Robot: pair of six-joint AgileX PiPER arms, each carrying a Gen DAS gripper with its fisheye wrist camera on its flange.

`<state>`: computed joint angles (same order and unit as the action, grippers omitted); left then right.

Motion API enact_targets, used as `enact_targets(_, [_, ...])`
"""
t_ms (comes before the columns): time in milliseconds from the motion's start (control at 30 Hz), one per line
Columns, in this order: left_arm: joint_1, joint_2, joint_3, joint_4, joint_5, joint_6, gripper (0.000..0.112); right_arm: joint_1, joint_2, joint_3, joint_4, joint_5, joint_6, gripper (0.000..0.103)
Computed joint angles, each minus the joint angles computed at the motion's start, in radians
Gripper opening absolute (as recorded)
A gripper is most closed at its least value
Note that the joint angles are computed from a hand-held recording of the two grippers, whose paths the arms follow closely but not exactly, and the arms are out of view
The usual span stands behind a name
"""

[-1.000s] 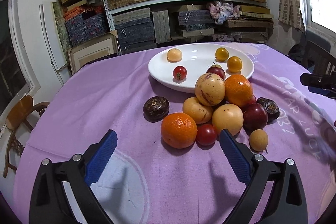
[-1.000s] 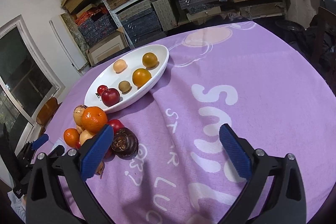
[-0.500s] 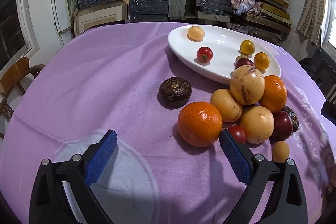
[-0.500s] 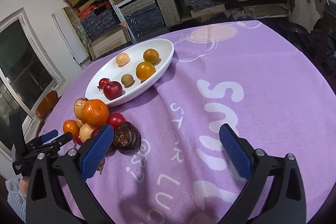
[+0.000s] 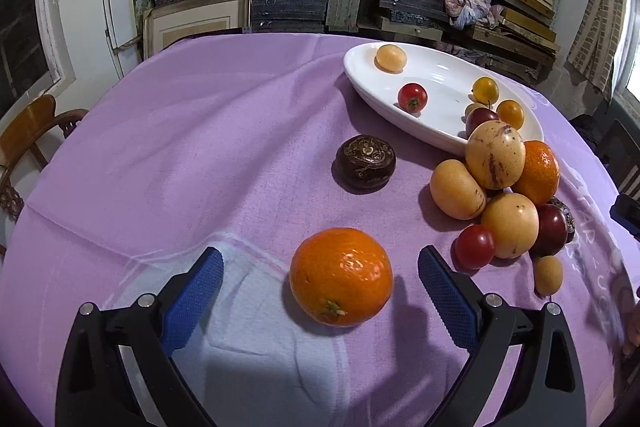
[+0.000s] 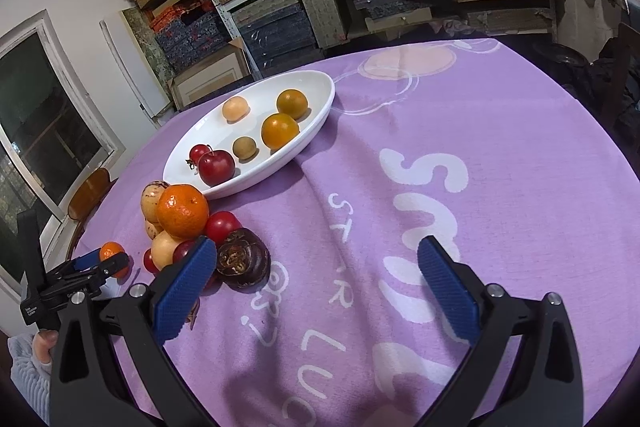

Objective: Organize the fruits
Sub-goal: 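Lower the left tool around the orange and close it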

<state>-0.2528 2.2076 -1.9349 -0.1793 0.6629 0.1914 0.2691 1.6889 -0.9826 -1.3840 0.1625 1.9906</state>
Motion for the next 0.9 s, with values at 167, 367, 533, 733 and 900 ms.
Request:
enact_targets(167, [0.021, -0.053, 0.093, -0.106, -0.034, 0.101, 0.099, 0.003, 0.006, -0.006, 0.035, -0.001, -0.037, 0.099])
enact_targets(367, [-0.013, -0.102, 0.179, -0.084, -0.141, 0.134, 0.099, 0.009, 0.014, -0.015, 0.097, 0.006, -0.109, 0.099])
enact_targets(533, [-0.038, -0.077, 0.133, -0.047, -0.127, 0.122, 0.099, 0.008, 0.014, -0.011, 0.062, 0.006, -0.065, 0.099])
enact_targets(733, [-0.016, -0.028, 0.049, -0.160, -0.018, 0.189, 0.097, 0.006, 0.017, -0.014, 0.101, 0.005, -0.112, 0.099])
enact_targets(900, [-0.017, -0.002, 0.010, -0.159, 0.015, 0.177, 0.072, 0.007, 0.020, -0.016, 0.111, 0.005, -0.122, 0.099])
